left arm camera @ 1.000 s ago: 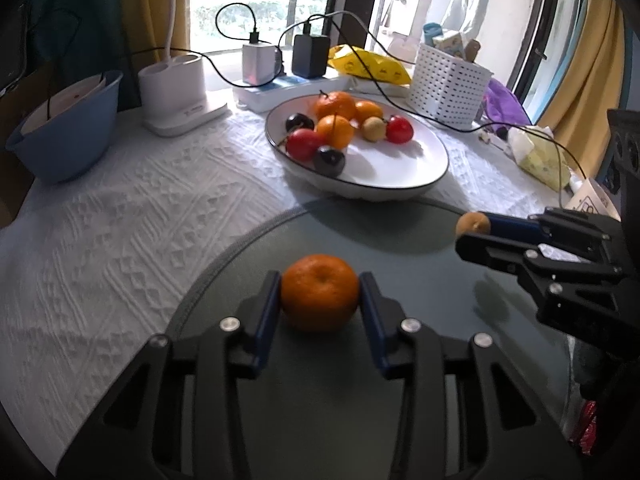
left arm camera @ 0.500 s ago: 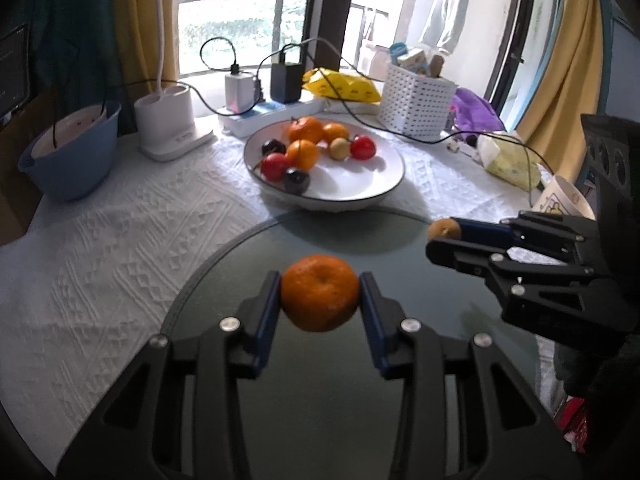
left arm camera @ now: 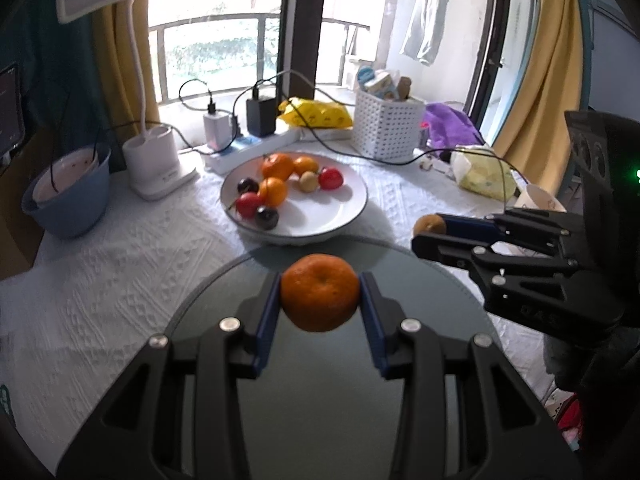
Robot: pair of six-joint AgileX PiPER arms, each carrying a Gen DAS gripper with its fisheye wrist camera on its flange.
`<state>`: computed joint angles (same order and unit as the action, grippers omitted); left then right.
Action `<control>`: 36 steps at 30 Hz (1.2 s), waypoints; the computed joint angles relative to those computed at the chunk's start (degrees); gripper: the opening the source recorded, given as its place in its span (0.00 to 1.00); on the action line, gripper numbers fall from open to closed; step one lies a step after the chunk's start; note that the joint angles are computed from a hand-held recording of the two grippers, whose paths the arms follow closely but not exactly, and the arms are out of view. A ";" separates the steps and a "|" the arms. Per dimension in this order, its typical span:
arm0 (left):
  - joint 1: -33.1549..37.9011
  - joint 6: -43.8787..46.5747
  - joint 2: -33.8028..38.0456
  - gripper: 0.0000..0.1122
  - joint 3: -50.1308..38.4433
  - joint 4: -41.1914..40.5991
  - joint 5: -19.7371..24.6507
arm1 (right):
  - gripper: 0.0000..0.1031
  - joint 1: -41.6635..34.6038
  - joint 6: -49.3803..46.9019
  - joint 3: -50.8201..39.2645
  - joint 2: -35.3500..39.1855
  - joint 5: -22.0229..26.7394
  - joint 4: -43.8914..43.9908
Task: Organize fruits
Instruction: 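Grasp the orange with the left tool while the right tool holds the kiwi, then carry the orange and kiwi onto the white plate and open both tools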
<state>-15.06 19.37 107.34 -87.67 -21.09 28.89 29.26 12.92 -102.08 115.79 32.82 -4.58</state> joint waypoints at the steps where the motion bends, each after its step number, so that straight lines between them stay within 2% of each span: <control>1: -0.15 0.18 -0.03 0.36 -0.36 -0.11 0.13 | 0.27 -0.11 0.10 0.02 -0.13 -0.06 -0.17; 8: -1.14 -1.35 1.19 0.36 -4.39 1.59 1.38 | 0.27 -1.50 -0.95 -0.91 -0.86 0.00 -0.01; 19: -1.15 -2.00 7.63 0.36 -16.13 2.21 6.30 | 0.27 -4.16 -4.90 -9.50 3.26 3.56 2.56; 29: -0.51 -3.16 16.13 0.36 -28.06 2.11 11.60 | 0.27 -6.30 -8.52 -22.37 11.44 10.06 5.78; 36: 0.12 -4.13 23.19 0.36 -37.36 1.73 15.92 | 0.27 -7.03 -10.01 -34.64 19.32 16.94 7.43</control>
<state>-14.94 15.24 130.52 -125.03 -19.36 44.81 22.23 2.91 -136.72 135.11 49.76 2.84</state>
